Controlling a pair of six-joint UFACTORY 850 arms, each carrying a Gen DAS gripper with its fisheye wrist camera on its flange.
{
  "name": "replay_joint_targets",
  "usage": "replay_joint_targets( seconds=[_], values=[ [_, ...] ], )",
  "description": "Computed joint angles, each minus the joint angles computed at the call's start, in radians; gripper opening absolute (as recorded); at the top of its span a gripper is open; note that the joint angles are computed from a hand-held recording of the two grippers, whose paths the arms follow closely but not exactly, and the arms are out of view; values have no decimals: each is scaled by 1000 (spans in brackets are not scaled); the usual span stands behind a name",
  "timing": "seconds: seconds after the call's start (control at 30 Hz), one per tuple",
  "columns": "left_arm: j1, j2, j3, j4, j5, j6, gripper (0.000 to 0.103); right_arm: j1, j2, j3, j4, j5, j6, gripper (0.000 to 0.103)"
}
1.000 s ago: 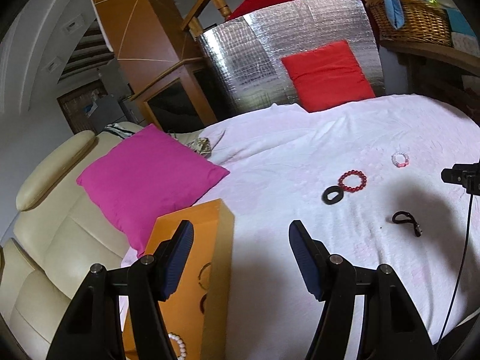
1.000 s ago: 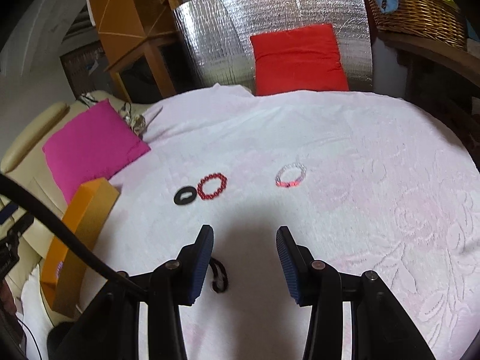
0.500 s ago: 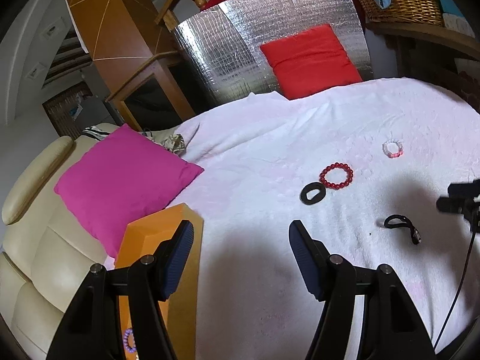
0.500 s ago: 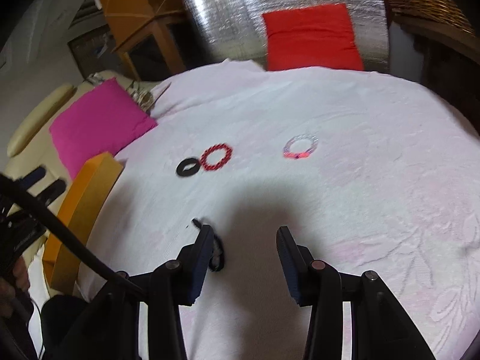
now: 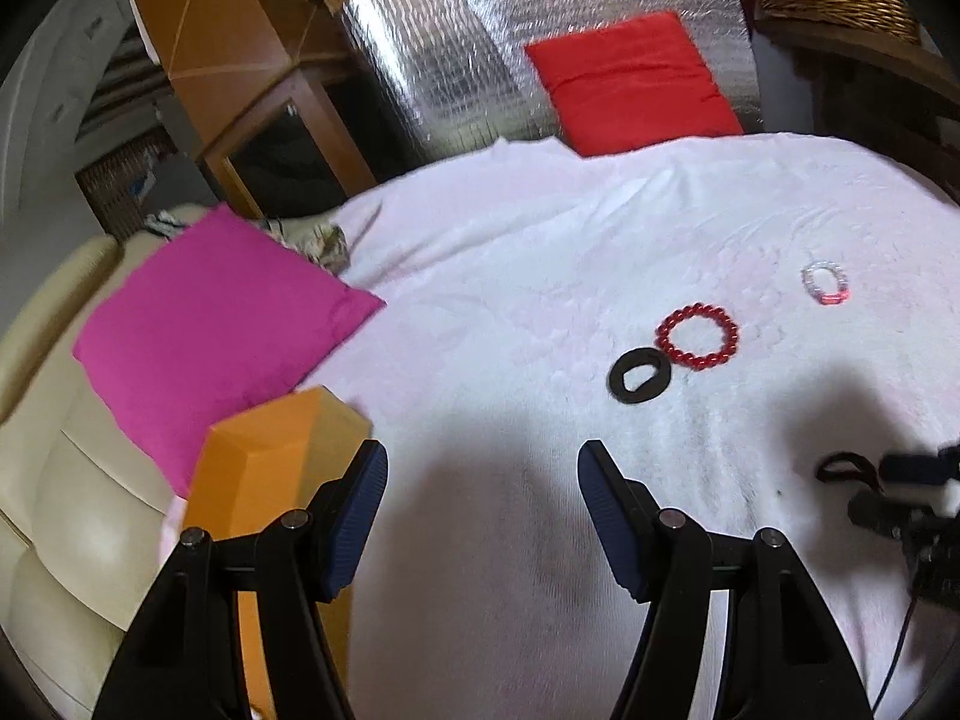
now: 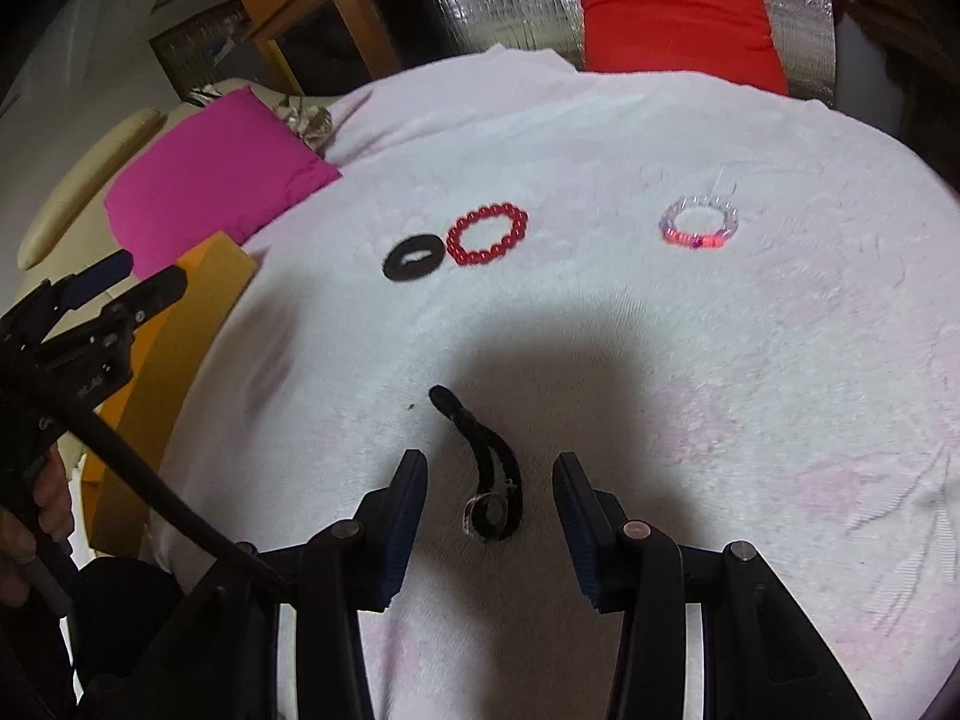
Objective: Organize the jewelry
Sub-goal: 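Grasp the black cord hair tie with the right tool, then grasp the black rubber ring with the left tool and lift it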
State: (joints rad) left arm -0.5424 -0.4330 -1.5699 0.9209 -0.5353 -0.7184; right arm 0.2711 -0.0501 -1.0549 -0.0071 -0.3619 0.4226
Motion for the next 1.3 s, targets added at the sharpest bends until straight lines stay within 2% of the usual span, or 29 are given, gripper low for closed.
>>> replay_joint_targets(
  seconds=[0.13, 0.23, 0.37, 0.53, 0.7, 0.77, 1.03, 1.13, 1.2, 1.3],
  values=[
    [24, -85, -110, -234, -5, 176, 67, 17, -21, -16, -131, -13, 92, 16],
    [33, -148, -193, -367, -25, 279, 67, 14, -23, -19, -159, -9, 116, 12],
    [36, -233, -303, -512, -74, 385, 67, -22, -10, -10, -66, 21, 62, 12],
    [34, -321, -411, -625, -121, 468, 67, -72, 18, 11, 11, 55, 52, 12],
    [26, -394, -497, -719, -157, 544, 68, -102, 39, 31, -21, 88, 134, 12],
    [25, -427, -540, -745, -182, 557, 68, -117, 40, 36, 68, 97, 65, 12],
    [19, -435, -534, -693, -122, 511, 71, -123, 32, 36, 121, 100, 12, 12],
    [19, -435, -531, -689, -104, 517, 56, -123, 22, 32, 127, 102, 19, 12],
    [18, -435, -531, -688, -96, 522, 42, -120, 11, 26, 114, 102, 38, 12],
    [19, -440, -537, -691, -87, 543, 34, -114, 0, 16, 83, 103, 68, 12]
  ],
)
